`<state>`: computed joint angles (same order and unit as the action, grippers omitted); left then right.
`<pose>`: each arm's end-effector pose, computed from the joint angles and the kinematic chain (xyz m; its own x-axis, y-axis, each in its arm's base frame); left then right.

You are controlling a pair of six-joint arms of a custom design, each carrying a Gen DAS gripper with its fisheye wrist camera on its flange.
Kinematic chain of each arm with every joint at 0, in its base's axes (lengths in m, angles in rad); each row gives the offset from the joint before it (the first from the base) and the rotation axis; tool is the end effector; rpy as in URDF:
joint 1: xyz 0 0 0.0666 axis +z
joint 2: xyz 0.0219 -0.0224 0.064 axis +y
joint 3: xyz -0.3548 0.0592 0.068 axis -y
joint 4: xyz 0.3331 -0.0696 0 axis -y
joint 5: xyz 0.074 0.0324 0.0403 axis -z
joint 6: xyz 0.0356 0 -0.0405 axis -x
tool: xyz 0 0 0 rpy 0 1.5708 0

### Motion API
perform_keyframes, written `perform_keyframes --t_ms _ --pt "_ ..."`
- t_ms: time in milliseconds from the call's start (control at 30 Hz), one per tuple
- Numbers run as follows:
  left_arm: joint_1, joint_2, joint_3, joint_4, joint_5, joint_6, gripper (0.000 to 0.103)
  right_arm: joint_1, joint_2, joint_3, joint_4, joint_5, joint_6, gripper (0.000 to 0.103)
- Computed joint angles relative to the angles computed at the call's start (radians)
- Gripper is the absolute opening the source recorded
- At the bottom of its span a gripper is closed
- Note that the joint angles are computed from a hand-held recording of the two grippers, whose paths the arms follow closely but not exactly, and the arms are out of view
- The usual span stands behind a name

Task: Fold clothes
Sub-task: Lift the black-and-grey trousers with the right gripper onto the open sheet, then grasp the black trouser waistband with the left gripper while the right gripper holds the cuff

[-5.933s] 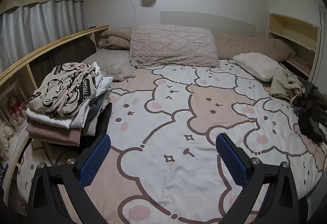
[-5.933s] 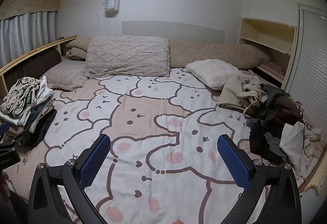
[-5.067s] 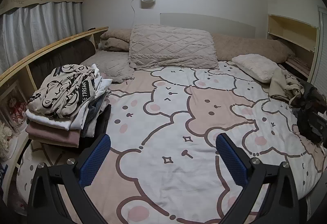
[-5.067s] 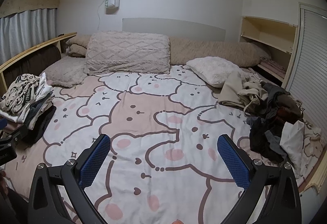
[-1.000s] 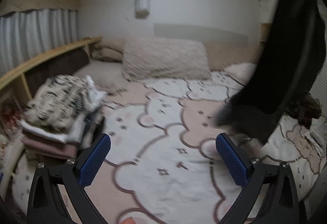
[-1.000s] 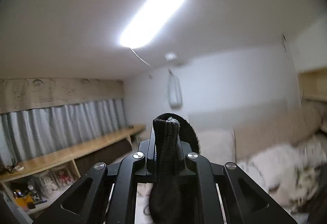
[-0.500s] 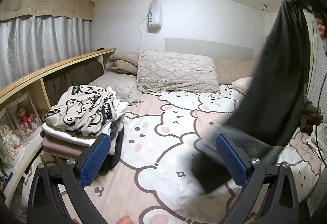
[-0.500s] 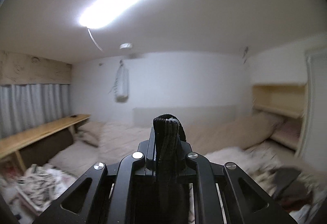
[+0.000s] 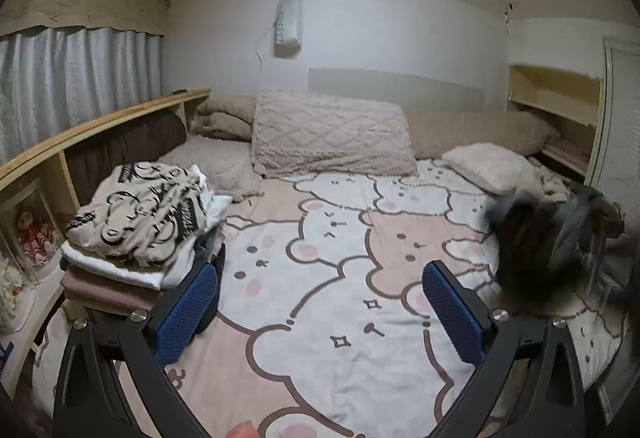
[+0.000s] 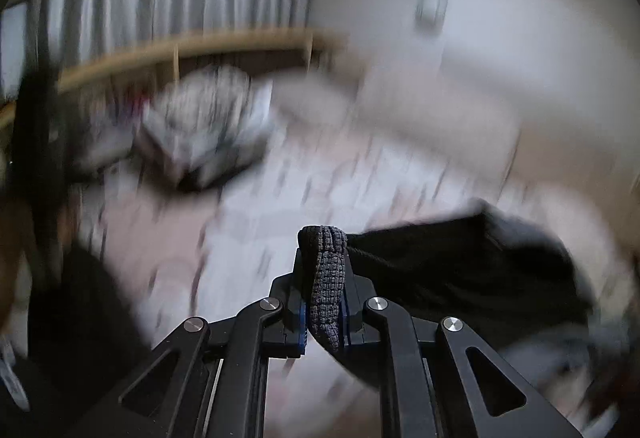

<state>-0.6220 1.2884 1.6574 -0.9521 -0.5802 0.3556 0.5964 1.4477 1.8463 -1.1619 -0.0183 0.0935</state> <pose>0.3245 -0.2091 0.5531 -0.4597 -0.0287 -0.8876 -0.0476 0.9988 -0.0077 0.3572 0.2428 0.5444 -0.5160 -0.4631 -0.7206 -0.6234 0.7800 -0.0549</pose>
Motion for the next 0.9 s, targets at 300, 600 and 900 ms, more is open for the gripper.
perform_keyframes --t_ms 300,600,900 --pt "-0.046 0.187 0.041 -0.015 0.156 0.056 0.103 -0.039 -0.236 -0.579 0.102 0.048 -0.323 0.012" --pt "-0.058 0.460 0.245 -0.115 0.311 0.118 0.102 -0.049 -0.226 -0.592 0.152 0.006 -0.452 0.012" --pt "-0.006 0.724 0.526 -0.255 0.553 0.228 0.101 -0.074 -0.224 -0.615 0.151 -0.037 -0.451 0.012"
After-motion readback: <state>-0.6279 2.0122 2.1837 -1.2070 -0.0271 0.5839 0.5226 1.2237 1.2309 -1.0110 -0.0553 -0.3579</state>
